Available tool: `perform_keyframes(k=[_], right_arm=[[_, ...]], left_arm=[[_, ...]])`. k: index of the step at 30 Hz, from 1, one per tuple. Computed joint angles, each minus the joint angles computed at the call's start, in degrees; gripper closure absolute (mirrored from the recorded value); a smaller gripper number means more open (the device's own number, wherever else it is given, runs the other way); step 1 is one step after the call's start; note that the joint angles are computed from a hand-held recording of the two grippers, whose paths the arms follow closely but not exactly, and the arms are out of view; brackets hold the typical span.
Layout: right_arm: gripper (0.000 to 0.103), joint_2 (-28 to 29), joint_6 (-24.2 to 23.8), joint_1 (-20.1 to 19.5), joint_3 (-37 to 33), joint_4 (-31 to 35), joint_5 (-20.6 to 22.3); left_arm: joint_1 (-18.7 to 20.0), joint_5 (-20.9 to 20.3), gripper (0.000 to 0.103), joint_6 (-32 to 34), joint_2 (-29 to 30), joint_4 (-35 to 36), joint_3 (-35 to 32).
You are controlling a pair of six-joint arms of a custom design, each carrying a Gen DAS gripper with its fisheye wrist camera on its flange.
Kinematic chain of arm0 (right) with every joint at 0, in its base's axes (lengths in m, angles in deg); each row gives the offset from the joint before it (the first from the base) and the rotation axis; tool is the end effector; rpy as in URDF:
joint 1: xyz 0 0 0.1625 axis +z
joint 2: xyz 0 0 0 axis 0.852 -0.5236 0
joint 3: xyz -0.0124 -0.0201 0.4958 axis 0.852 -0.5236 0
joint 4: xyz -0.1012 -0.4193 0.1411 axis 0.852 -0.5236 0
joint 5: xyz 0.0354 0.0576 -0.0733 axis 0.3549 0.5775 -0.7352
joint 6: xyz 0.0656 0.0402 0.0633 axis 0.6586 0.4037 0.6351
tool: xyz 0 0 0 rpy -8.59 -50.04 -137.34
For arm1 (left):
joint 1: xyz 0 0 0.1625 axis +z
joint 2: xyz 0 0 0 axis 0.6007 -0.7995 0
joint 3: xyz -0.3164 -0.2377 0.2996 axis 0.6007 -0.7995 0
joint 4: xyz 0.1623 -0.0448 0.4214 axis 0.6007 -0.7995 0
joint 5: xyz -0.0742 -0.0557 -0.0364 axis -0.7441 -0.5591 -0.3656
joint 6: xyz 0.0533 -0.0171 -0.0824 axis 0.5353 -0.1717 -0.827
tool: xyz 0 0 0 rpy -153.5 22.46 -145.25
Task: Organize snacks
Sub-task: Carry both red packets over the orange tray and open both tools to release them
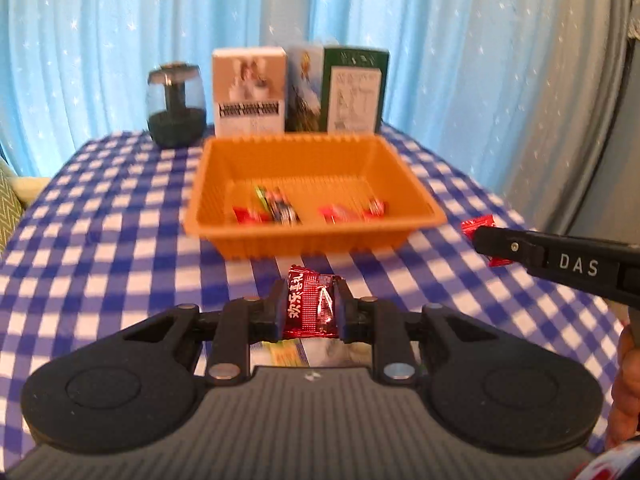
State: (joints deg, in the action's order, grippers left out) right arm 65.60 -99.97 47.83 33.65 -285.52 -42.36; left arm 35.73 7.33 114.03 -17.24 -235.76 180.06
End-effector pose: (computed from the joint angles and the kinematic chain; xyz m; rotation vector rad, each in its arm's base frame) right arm 0.2793 -0.6145 -0.0564 0.5537 -2.4168 1.2269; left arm -0.0091 -0.6657 0.2207 0.5297 2.2471 -1.0422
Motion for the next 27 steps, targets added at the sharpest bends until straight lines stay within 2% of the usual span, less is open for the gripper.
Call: perform_keyframes(k=[10, 17, 22, 27], right_arm=[[0.079, 0.83, -1.98, -1.0, -8.11, 5.09, 3.92], [0.079, 2.82, -0.99, -1.66, -13.91, 9.94, 3.19], [0.079, 4.37, -2.81, -1.89, -17.27, 12.97, 3.32], [0.079, 5.77, -2.06, -2.46, -20.39, 16.2, 2.34]], left_arm=[[1.41, -2.14, 0.082, 0.7, 2.37, 1.91, -8.17], [2.19, -1.47, 0.082, 1.58, 5.1, 4.94, -13.64], [3.05, -1.22, 0.082, 1.99, 7.06, 7.23, -17.66], [4.23, -1.7, 0.082, 0.5, 8.36, 10.19, -21.03]])
